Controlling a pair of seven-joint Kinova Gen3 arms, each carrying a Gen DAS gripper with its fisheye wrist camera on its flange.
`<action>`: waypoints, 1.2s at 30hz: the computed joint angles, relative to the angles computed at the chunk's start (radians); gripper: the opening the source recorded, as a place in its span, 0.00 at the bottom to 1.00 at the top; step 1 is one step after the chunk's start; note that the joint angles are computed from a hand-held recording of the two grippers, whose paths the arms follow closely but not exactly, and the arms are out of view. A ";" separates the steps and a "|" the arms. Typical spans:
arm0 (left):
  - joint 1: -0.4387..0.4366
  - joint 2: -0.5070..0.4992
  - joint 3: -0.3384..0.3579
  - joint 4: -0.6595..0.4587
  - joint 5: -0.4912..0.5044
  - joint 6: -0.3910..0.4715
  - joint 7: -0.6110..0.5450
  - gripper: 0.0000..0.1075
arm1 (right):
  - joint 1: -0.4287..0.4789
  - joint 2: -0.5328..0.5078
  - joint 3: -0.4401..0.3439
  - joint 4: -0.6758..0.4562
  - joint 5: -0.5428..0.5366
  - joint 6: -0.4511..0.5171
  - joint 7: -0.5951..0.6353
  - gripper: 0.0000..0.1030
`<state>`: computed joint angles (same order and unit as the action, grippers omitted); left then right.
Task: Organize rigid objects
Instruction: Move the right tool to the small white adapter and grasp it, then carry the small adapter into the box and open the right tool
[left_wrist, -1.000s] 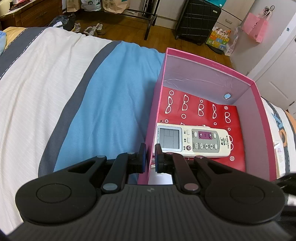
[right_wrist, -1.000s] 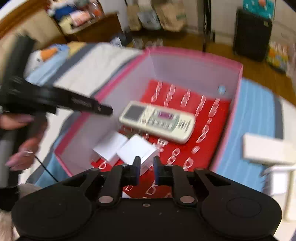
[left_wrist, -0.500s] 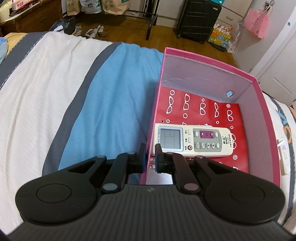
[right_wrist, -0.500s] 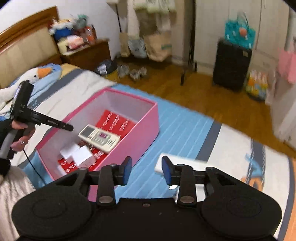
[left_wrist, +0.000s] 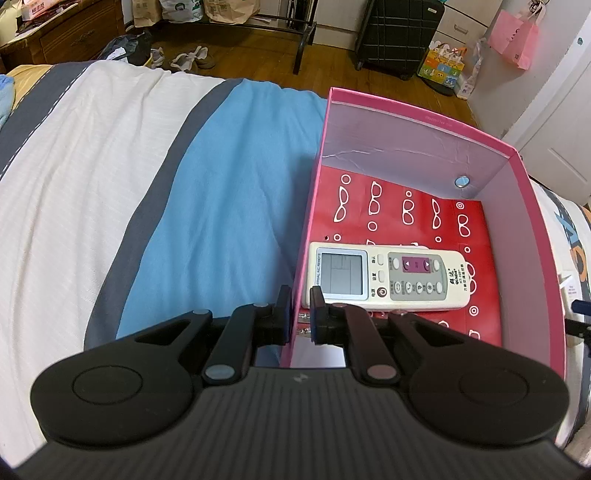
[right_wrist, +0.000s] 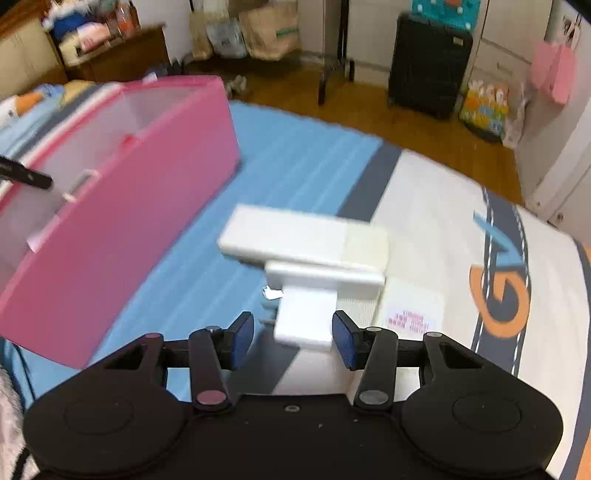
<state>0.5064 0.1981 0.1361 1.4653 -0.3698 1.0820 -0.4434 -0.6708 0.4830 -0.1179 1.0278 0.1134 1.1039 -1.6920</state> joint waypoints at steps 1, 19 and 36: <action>-0.001 0.001 0.000 0.000 0.001 -0.001 -0.002 0.07 | -0.006 0.005 0.004 0.002 0.009 -0.002 -0.003 0.54; -0.002 0.002 -0.002 0.004 0.004 -0.011 -0.001 0.08 | -0.043 0.047 0.025 -0.001 0.042 0.000 -0.098 0.55; 0.000 -0.006 0.001 0.017 -0.007 -0.016 0.016 0.07 | -0.029 -0.194 -0.097 0.277 -0.089 -0.273 -0.136 0.53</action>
